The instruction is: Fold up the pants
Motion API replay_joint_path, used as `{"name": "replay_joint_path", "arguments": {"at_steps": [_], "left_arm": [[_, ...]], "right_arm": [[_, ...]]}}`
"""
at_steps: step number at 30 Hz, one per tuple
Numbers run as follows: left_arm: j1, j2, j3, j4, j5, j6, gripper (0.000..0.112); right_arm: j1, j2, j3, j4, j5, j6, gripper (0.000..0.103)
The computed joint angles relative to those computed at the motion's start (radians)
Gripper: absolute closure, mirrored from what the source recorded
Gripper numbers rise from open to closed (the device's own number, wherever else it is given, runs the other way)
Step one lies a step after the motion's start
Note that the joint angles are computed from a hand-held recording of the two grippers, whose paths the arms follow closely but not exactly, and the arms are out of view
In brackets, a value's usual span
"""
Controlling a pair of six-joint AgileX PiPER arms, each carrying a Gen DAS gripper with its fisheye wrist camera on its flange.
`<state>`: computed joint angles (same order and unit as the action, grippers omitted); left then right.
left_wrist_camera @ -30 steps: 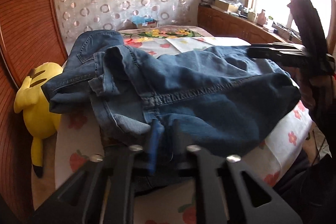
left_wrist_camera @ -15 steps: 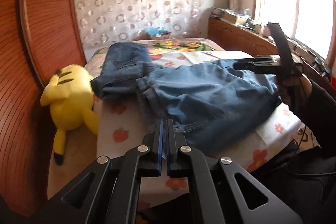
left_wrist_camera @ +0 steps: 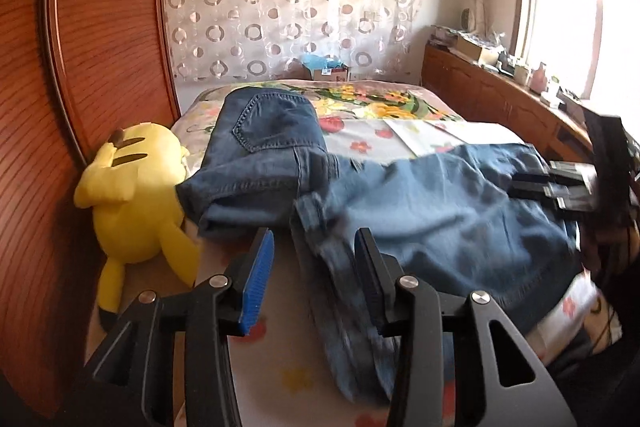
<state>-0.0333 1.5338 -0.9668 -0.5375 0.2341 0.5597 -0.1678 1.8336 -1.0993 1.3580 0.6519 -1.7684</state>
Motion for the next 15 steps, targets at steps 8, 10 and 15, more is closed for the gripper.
{"name": "replay_joint_path", "arguments": {"at_steps": [8,10,15], "left_arm": [[-0.035,0.195,-0.168,0.279,0.037,-0.286,0.069],[-0.045,0.217,-0.167,0.305,0.048,-0.308,0.069],[-0.065,0.207,-0.099,0.302,0.000,-0.300,0.069]], "right_arm": [[0.024,0.039,0.041,-0.016,-0.104,-0.028,0.058],[0.018,0.049,0.054,0.016,-0.107,-0.066,0.058],[-0.006,0.064,0.047,0.027,-0.073,-0.074,0.058]]}}
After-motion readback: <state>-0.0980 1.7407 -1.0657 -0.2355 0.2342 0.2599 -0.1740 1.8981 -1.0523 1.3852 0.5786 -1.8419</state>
